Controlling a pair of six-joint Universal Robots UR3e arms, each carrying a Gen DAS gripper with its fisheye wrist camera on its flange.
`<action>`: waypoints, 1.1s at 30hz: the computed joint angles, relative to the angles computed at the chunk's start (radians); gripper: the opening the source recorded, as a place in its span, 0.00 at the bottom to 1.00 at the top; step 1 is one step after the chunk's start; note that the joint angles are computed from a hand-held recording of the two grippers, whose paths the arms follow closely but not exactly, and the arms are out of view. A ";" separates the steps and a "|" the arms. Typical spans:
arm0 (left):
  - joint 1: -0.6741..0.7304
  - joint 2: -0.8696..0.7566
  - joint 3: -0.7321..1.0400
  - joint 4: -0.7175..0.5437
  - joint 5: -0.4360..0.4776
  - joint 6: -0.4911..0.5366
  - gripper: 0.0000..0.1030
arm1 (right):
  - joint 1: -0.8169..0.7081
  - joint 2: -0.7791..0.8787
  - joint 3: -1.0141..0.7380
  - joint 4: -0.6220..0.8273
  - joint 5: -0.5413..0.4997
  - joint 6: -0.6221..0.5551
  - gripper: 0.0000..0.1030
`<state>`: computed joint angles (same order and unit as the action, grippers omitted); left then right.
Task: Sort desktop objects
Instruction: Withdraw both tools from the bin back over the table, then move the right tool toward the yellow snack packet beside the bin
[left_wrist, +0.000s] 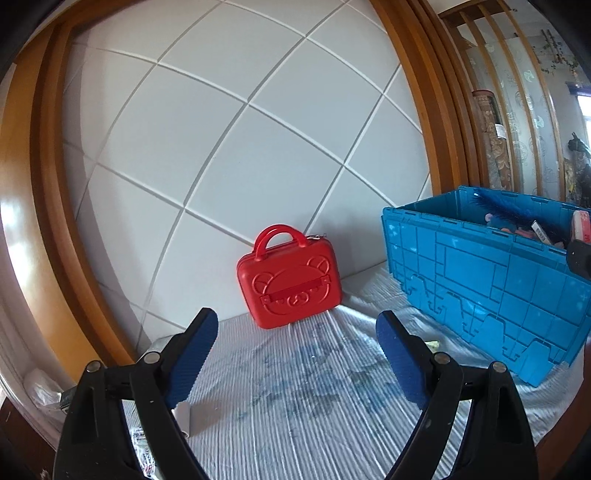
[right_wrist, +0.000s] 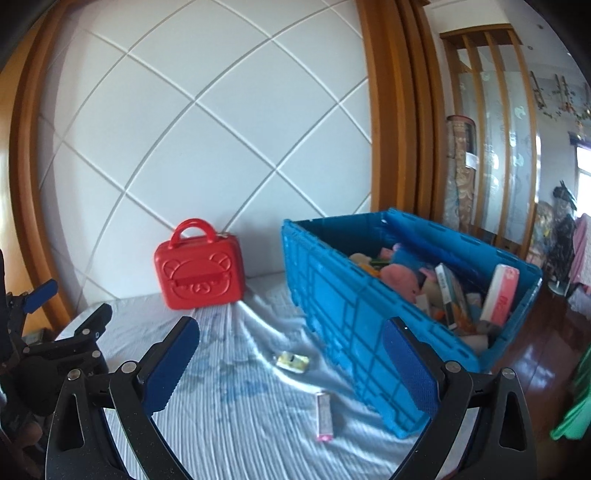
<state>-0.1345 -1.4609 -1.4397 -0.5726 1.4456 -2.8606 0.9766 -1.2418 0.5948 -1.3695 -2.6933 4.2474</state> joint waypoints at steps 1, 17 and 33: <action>0.025 0.012 -0.023 0.004 -0.008 0.003 0.86 | -0.005 0.004 0.016 -0.045 0.007 -0.031 0.98; 0.275 0.054 -0.394 0.170 0.045 -0.008 0.86 | -0.347 -0.175 0.808 -0.938 0.488 -0.579 0.98; 0.049 -0.242 -0.408 0.302 0.196 -0.096 0.86 | -0.620 0.045 0.934 -0.963 0.729 -0.669 0.95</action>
<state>-0.0859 -1.7024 -1.8480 -0.2706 1.6413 -2.9563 0.3570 -1.1968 1.5293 -2.3326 -1.9645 3.5787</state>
